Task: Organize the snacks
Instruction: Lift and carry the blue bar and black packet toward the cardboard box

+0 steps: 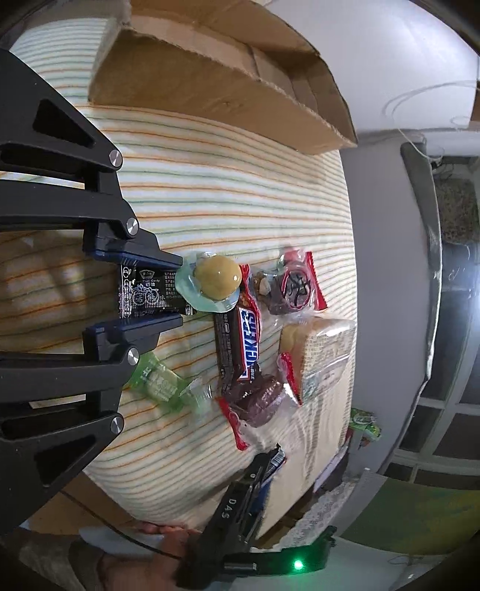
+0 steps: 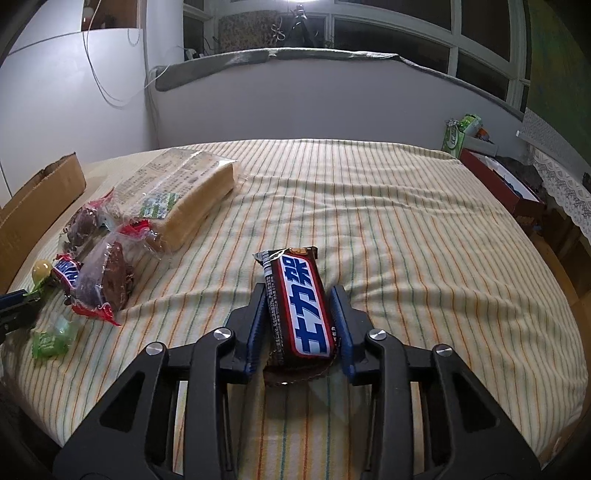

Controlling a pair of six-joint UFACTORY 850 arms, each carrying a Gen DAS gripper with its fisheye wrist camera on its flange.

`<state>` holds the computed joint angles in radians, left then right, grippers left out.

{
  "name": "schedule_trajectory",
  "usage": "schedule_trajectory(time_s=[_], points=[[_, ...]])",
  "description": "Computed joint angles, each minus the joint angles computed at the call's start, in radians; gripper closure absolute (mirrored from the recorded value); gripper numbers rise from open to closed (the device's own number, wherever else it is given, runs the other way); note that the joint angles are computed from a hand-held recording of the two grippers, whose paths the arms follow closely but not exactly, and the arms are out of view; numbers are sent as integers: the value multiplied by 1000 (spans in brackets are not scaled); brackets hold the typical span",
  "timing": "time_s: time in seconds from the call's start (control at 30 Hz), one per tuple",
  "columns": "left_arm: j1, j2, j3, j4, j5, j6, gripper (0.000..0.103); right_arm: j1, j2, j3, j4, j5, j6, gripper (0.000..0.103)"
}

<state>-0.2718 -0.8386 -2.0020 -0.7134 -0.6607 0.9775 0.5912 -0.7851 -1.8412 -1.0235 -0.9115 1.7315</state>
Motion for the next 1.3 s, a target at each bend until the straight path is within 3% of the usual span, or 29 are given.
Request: schedule_trajectory(time_s=[0.2,0.47,0.7,0.87,1.03,1.17,1.3], points=[[14,36,49,-50,-2,32,81,17,41,71,-73,40,123,73],[40,72,105,-128,-25,103,81,59,57,99,-124,-25,246,73],[53,81,122,-205,-12,161,81,64,53,92,-95,-14,241,73],[60,97,138,-298,-2,252,81,92,40,25,-106,-81,196,73],[74,132,137,-436,15,380,81,144,19,-97,-148,-213,116,73],[99,171,145,-557,12,485,81,193,-28,-245,-184,-335,25,73],[134,214,177,-673,-4,578,81,225,-95,-396,-195,-407,-74,73]])
